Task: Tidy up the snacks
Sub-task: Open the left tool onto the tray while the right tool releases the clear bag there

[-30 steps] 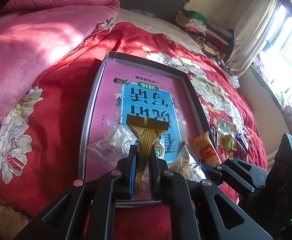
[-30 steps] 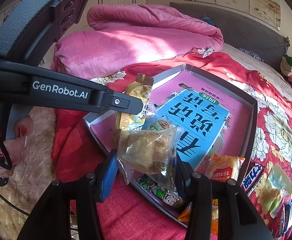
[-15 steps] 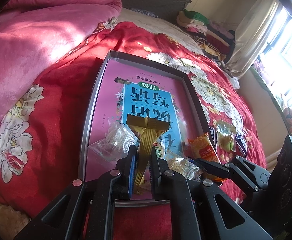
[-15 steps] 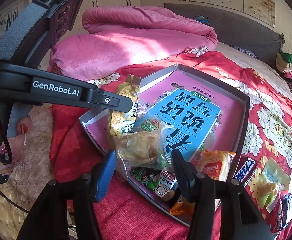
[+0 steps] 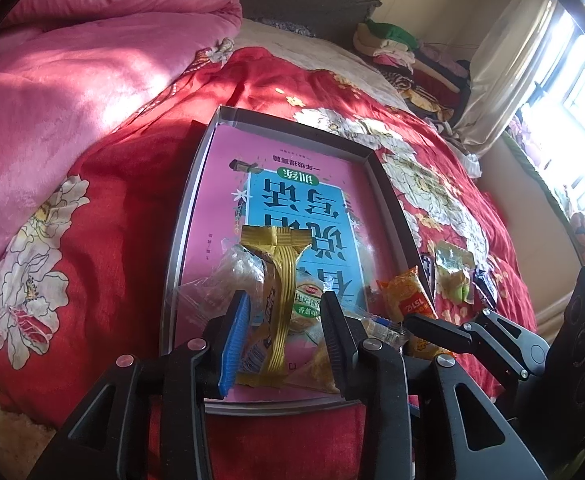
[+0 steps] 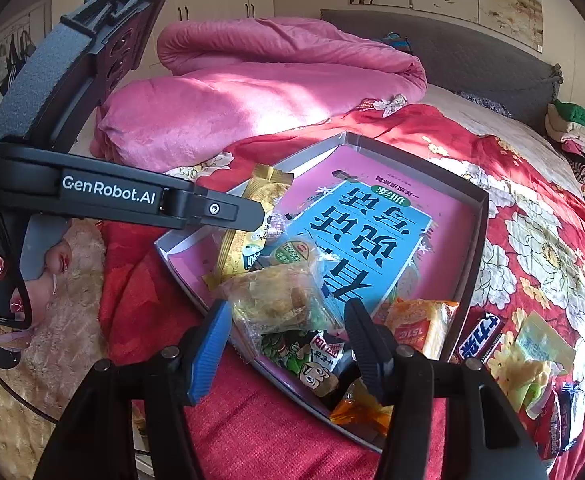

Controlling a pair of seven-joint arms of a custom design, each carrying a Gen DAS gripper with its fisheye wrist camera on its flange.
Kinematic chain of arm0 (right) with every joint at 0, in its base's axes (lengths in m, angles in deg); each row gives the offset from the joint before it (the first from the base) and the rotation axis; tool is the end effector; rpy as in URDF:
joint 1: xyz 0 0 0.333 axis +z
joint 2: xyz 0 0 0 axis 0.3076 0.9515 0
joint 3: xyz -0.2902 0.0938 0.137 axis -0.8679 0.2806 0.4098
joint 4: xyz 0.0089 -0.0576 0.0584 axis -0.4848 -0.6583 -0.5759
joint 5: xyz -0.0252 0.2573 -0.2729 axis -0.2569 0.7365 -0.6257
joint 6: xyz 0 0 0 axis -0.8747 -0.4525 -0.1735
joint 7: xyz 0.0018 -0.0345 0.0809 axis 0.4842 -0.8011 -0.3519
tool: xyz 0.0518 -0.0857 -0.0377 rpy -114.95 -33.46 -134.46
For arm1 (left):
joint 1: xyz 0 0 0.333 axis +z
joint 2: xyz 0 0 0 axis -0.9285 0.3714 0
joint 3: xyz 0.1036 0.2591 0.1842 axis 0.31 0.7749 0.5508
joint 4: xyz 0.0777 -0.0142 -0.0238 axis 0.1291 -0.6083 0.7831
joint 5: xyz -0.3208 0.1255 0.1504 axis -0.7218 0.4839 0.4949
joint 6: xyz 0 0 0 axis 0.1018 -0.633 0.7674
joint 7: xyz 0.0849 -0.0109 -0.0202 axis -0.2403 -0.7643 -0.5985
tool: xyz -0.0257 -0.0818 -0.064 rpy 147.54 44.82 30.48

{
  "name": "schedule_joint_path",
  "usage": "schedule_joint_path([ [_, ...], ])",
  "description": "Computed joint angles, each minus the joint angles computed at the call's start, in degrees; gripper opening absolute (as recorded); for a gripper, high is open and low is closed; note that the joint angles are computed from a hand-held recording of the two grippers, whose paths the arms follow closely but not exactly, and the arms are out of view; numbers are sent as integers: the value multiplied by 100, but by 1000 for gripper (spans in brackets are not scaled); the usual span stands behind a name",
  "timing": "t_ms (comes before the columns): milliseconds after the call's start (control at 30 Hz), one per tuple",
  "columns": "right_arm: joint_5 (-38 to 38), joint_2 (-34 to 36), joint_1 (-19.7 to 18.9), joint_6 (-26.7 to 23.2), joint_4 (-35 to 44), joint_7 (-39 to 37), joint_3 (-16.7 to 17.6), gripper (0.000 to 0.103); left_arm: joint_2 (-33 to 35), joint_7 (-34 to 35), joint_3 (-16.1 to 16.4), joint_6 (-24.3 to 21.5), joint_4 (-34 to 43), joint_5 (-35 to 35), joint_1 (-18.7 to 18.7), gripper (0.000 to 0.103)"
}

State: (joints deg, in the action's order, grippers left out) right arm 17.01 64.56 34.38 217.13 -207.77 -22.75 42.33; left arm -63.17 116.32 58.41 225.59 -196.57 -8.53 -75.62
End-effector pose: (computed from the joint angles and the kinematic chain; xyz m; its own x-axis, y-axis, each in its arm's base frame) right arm 0.5189 0.1532 0.4574 0.7247 -0.6890 -0.0112 -0.5177 -0.5336 -0.6687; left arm 0.5014 -0.1626 0.5044 0.0437 -0.9443 0.3261 -0.7985 -0.2292 -0.5566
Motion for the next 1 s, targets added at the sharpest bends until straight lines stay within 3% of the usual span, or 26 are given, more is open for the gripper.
schedule_joint_path([
  [367,212,-73,-30,98,4,-24,-59,59,-119,350,11,418,-106,-283,-97,52],
  [733,606,-216,-36,262,-14,-179,-178,64,-222,-17,-171,752,-208,232,103,65],
  [900,707,-286,-58,249,-18,-224,-245,65,-326,-649,-504,866,-262,1008,515,71],
  [1000,782,-317,-79,223,-1,-259,-298,65,-377,-807,-572,890,-272,1213,573,71],
])
